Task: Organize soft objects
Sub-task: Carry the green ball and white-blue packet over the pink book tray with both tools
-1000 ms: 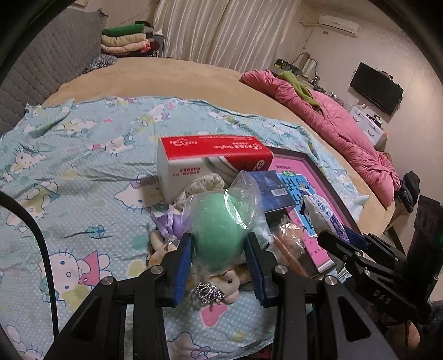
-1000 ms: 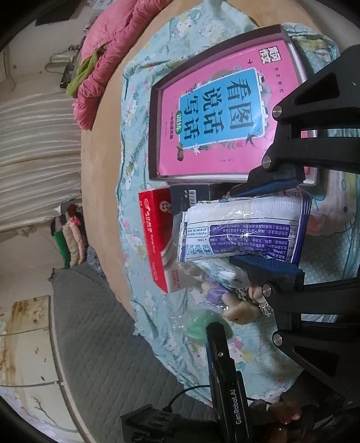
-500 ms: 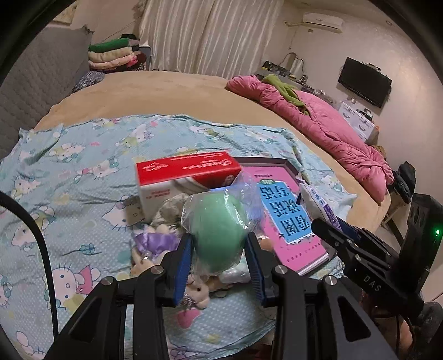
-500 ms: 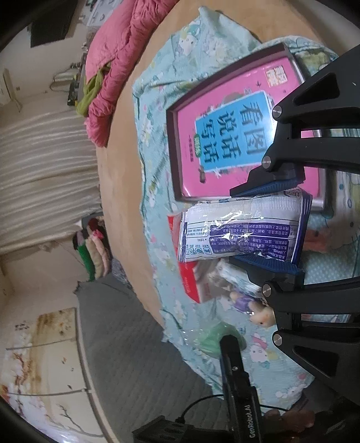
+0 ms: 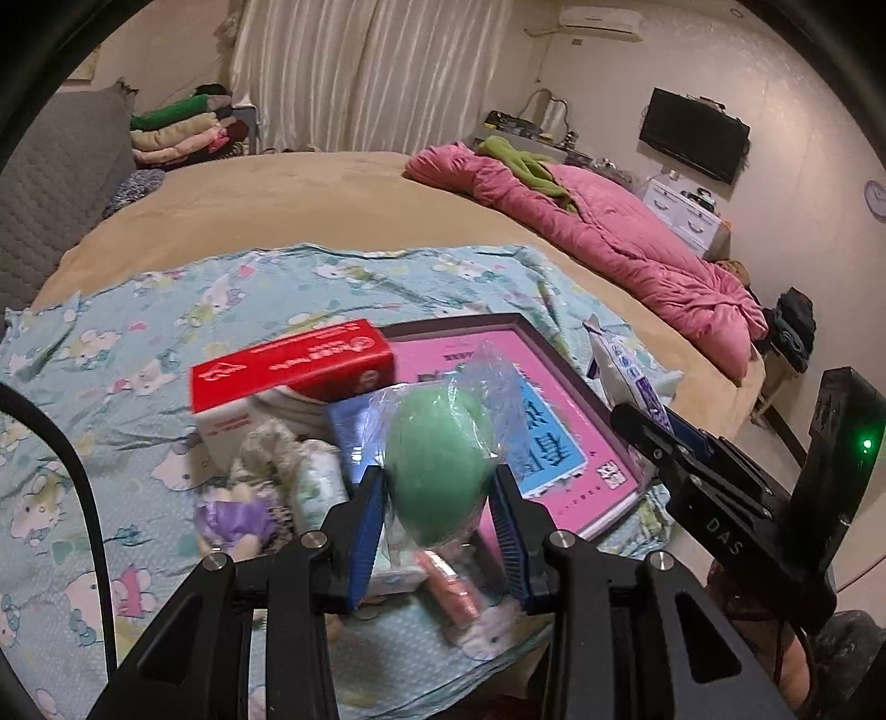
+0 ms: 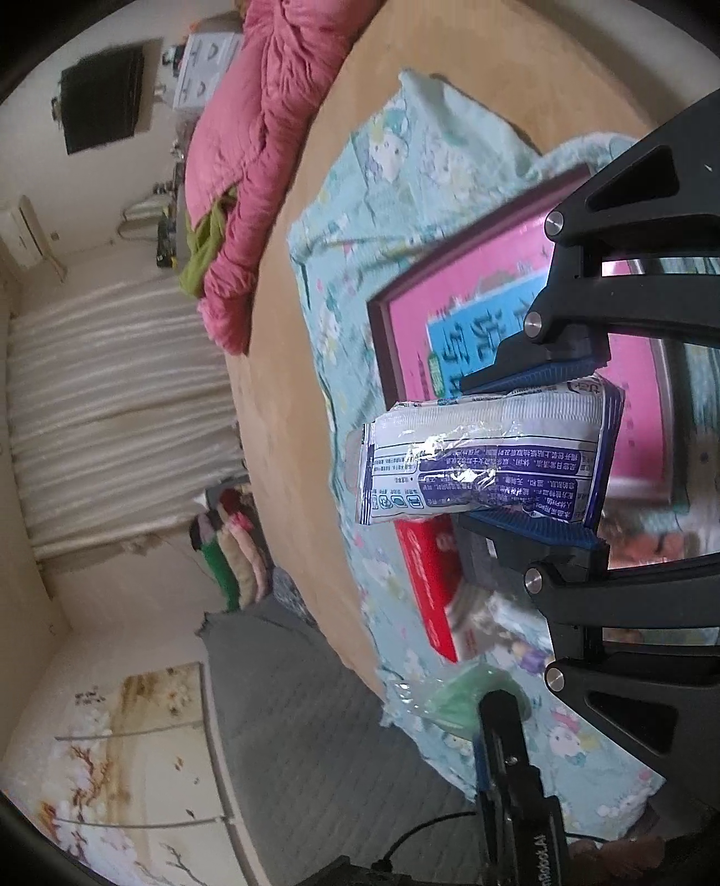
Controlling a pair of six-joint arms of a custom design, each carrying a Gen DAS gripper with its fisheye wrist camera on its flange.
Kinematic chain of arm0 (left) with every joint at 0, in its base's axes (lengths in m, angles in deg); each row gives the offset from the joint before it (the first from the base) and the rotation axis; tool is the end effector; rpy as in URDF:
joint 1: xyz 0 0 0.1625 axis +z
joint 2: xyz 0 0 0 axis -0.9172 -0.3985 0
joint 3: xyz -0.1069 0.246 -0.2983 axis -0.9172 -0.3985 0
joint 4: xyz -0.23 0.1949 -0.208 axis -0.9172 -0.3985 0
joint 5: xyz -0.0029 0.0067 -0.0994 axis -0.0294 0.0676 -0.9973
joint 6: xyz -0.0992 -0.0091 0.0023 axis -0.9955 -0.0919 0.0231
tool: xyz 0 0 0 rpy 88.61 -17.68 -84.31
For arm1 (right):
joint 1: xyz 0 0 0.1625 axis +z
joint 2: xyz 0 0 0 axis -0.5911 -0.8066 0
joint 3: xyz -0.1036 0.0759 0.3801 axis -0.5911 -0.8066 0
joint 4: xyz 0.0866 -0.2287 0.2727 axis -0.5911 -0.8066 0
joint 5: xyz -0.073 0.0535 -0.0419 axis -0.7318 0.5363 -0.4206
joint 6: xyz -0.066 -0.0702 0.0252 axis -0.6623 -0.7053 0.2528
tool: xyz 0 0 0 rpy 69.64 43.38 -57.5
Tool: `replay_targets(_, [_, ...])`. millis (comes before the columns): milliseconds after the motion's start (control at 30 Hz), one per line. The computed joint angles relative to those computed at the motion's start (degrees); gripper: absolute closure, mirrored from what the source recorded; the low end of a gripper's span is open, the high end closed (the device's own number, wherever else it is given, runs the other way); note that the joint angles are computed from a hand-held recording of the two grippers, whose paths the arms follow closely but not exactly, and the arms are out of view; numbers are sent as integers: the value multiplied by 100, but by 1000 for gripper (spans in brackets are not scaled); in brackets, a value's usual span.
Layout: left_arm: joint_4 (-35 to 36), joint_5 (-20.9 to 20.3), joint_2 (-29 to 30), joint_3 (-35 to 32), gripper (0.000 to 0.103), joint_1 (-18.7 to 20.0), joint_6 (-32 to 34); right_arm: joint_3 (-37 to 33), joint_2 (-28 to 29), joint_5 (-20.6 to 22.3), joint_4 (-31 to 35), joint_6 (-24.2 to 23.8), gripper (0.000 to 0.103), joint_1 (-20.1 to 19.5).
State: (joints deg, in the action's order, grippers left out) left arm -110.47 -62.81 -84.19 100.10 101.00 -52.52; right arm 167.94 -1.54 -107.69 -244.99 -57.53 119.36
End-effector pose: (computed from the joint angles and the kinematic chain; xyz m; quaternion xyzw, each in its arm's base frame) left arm -0.4087 -0.5286 0.0711 0.1677 0.9047 -0.3150 0.2326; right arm 0.0674 -0.5327 0.3506 0.2375 -0.8598 0.4122 0.1852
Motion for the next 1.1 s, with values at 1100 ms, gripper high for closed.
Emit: replay_targets(1100, [2096,-677,1957,-2698,65,431,234,-842,423,-530,354,521,61,-590])
